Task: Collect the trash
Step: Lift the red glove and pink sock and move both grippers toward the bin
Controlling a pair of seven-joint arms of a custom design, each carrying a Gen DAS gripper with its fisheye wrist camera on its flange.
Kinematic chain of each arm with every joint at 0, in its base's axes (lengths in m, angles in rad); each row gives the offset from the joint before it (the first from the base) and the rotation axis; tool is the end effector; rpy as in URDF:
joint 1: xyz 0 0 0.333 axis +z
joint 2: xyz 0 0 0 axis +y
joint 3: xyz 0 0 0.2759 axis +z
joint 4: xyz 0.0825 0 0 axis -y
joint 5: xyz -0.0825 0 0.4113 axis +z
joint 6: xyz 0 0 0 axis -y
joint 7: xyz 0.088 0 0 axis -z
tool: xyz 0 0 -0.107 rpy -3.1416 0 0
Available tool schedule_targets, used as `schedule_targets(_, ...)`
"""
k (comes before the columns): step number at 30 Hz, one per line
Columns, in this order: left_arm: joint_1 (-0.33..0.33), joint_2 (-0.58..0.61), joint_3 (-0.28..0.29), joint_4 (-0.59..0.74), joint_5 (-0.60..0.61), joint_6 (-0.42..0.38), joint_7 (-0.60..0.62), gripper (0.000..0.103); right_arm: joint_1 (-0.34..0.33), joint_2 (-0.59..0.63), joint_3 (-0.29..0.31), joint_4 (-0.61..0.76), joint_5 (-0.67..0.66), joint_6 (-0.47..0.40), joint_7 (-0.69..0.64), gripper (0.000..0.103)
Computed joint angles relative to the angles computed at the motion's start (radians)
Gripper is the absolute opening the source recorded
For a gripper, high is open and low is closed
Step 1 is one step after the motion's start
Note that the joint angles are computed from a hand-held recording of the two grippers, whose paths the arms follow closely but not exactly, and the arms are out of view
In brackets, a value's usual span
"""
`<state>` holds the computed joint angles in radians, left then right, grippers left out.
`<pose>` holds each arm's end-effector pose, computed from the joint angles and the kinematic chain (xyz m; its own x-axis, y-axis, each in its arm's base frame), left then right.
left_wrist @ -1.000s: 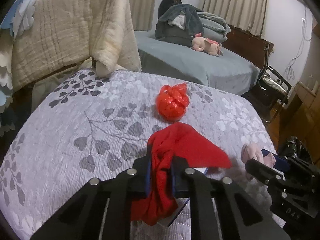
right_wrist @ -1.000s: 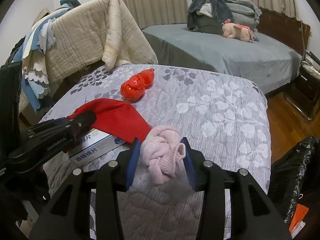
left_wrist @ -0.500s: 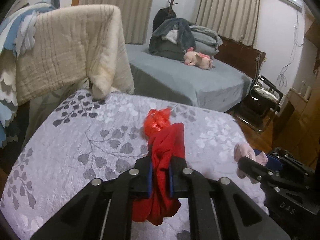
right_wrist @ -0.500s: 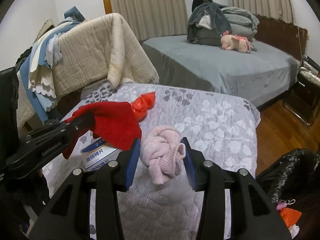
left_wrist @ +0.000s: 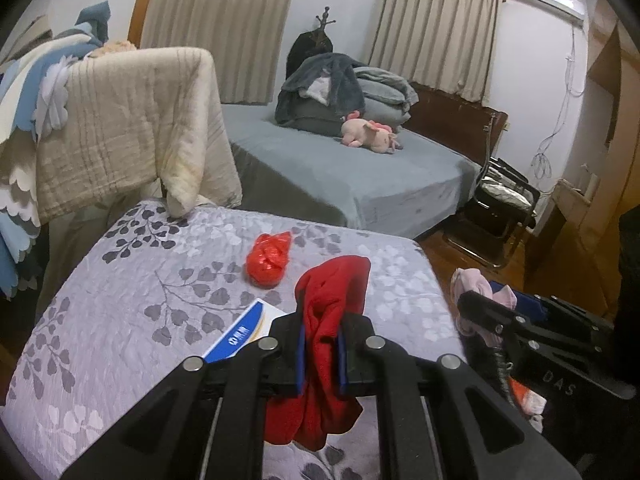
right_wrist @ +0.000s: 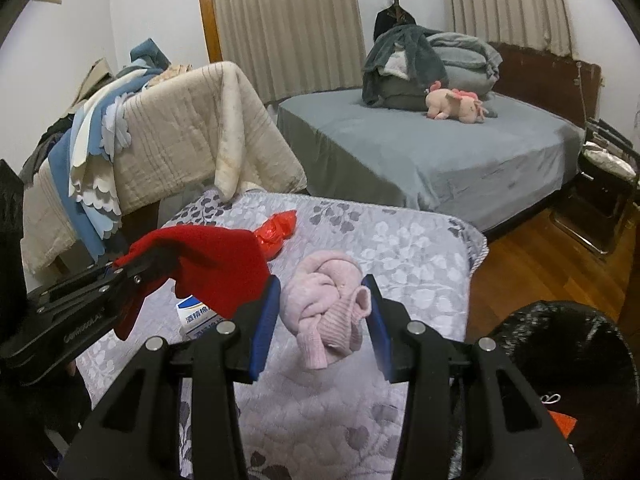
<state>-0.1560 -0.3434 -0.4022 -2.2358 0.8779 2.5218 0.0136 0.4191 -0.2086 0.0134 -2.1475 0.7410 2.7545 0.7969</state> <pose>0.4470 -0.3028 0.5146 0.2773 -0.9407 0.1953 -0.5039 -0.3155 -0.8041 0.5302 0.2146 0.5297 0.6260 -0.7738 -0.0972 -0.5129 -0.3146 -0.7987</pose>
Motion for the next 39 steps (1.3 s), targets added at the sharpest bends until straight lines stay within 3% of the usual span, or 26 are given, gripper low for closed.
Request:
schedule_targets(20,-0.106,0.047,-0.067,0.113,0.019,-0.098,-0.034,0.011,-0.001,-0.279,-0.102,-0.219,-0.067,-0.014,-0.006,0.041)
schedule_targets(39,-0.261,0.276,-0.02,0.347,0.132,-0.103,-0.019,0.011,-0.067,-0.423,-0.2,-0.328,-0.181,-0.001,0.05,0.041)
